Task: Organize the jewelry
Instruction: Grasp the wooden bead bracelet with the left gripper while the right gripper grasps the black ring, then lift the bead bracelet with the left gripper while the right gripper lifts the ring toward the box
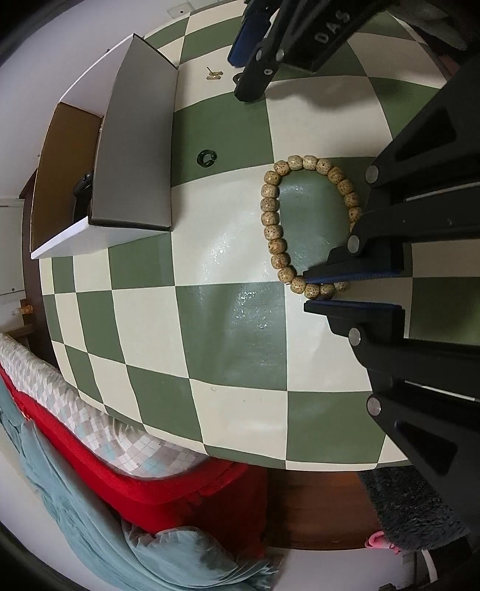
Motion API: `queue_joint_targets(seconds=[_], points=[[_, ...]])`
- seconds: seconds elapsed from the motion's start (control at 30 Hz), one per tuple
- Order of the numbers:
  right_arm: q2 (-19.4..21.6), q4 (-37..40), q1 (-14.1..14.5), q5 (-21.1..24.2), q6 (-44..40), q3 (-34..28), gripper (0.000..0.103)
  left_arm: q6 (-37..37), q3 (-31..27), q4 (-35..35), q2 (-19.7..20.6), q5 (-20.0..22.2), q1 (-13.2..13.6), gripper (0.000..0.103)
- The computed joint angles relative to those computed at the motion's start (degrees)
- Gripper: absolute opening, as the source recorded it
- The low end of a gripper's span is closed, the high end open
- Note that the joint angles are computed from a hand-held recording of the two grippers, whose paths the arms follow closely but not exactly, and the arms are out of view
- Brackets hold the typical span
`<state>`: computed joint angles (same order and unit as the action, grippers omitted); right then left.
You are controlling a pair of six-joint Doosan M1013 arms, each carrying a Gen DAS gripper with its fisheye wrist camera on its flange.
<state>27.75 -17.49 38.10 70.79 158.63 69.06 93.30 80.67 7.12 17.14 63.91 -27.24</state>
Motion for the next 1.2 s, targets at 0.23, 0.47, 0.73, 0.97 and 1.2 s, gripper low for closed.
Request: queue_joint_targets(seconds=[0.23, 0.47, 0.73, 0.97, 1.2], points=[[1.4, -3.0, 0.9, 3.3, -2.2, -1.9, 0.014, -0.3, -0.4, -0.4, 0.4, 0.1, 0.1, 0.007], [0.8, -4.1, 1.3, 3.2, -0.7, -0.9, 0.014, 0.2, -0.8, -1.8, -0.3, -0.8, 0.1, 0.007], [-1.5, -6.9, 2.1, 2.8, 2.1, 0.4, 0.014, 1.7, -2.0, -4.2, -2.3, -3.4, -0.7, 0.007], [-4.0, -11.1, 2.9, 3.2, 5.6, 0.6, 0.014, 3.4, -3.9, -7.5, -3.8, -5.7, -1.2, 0.007], [-5.7, -15.2, 3.4, 4.4, 7.4, -0.8, 0.014, 4.3, -6.6, -11.0, -4.1, -6.9, -1.3, 0.007]])
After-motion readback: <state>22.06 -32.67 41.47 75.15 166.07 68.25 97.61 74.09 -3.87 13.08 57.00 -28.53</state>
